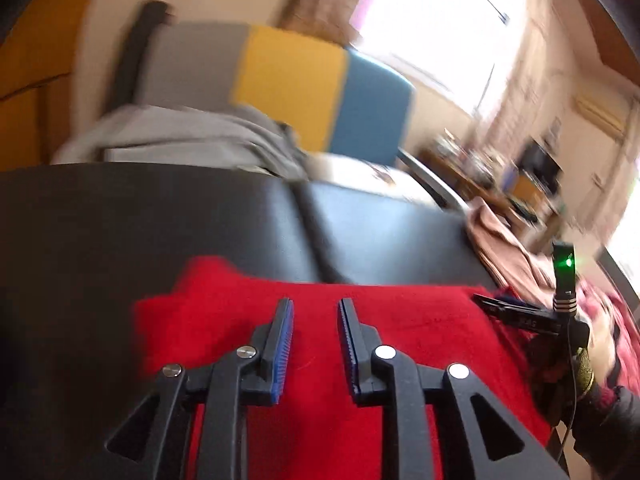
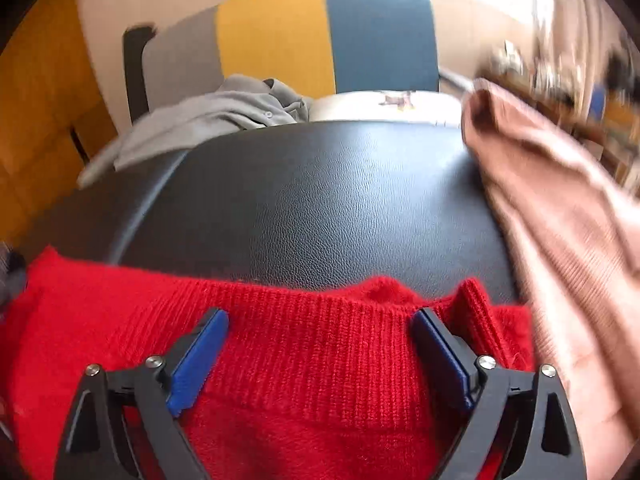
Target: Fold clothes
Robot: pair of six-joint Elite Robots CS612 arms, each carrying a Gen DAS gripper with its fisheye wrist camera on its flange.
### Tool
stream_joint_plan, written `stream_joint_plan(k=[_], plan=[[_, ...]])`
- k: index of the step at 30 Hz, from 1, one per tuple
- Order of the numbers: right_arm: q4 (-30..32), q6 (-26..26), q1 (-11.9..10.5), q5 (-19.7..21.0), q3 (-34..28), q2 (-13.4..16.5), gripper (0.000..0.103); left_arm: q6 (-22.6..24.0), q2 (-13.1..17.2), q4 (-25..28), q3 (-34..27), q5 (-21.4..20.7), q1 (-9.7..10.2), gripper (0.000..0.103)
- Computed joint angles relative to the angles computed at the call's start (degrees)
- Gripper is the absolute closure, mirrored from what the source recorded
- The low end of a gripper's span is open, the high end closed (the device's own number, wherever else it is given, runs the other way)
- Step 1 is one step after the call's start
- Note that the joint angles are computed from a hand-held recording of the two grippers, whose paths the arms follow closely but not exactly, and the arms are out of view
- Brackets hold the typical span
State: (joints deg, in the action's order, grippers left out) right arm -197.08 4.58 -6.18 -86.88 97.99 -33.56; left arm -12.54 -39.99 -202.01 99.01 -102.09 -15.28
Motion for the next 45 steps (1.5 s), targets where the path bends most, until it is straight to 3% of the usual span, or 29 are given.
stream_joint_plan(k=[2,5,9,11,13,17,18,19,22,26,27,30,31,36,45], plan=[[-0.33,2.48,-0.89,2.62,0.28,-0.03,0.008,-1.19,-1.49,-1.92,3.42,2.29,1.36,0.079],[-3.59,-0.27,0.38,0.03,1.3,-0.71,0.008,0.19,-3.66,-0.41,7.78,3.22,3.39,0.077],[-9.31,-4.96,2.27,-2.95,2.87,-1.76,0.008,1.62,-4.11,0.98,10.88,-4.41,5.74,0.074],[-10.33,-7.1,2.87,0.4,3.91,-2.67,0.0,2.49,-3.81,1.69,11.45,-8.5,6.3,0.073],[-9.96,-9.0,3.45,4.11,4.44,-3.33,0.0,3.04,-3.26,2.61,11.45,-12.29,6.57,0.073],[-5.84,-11.19,4.54,6.54,3.78,-3.06,0.0,-1.07,-1.8,5.35,9.68,-18.71,7.04,0.076],[-4.86,-11.1,4.6,6.79,3.67,-2.86,0.0,-1.26,-1.96,5.18,9.87,-17.55,6.8,0.092],[-3.96,-11.1,4.61,6.82,3.66,-2.59,0.0,-1.45,-2.22,5.23,10.26,-16.61,6.67,0.098],[-0.64,-11.36,4.45,7.58,3.42,-1.56,0.0,-1.86,-3.08,5.54,12.19,-15.2,6.57,0.099],[-1.47,-12.08,3.62,10.5,3.1,-0.82,0.0,-0.44,-4.05,5.81,13.96,-12.51,5.44,0.098],[-1.34,-12.36,3.59,10.52,2.9,-0.73,0.0,0.42,-4.63,6.15,14.29,-11.0,4.94,0.095],[-1.25,-12.92,3.51,10.53,2.54,-0.53,0.0,2.37,-6.06,5.98,14.97,-6.2,4.13,0.069],[-1.39,-12.89,3.44,10.6,2.5,-0.47,0.0,2.51,-6.23,5.76,14.79,-5.74,4.23,0.065],[-1.85,-12.78,3.46,10.47,2.38,-0.33,0.0,-0.49,-4.21,7.45,8.68,-12.8,6.71,0.043],[-2.32,-12.65,3.48,10.46,2.3,-0.14,0.0,1.08,0.93,21.4,-2.82,-17.17,8.26,0.038]])
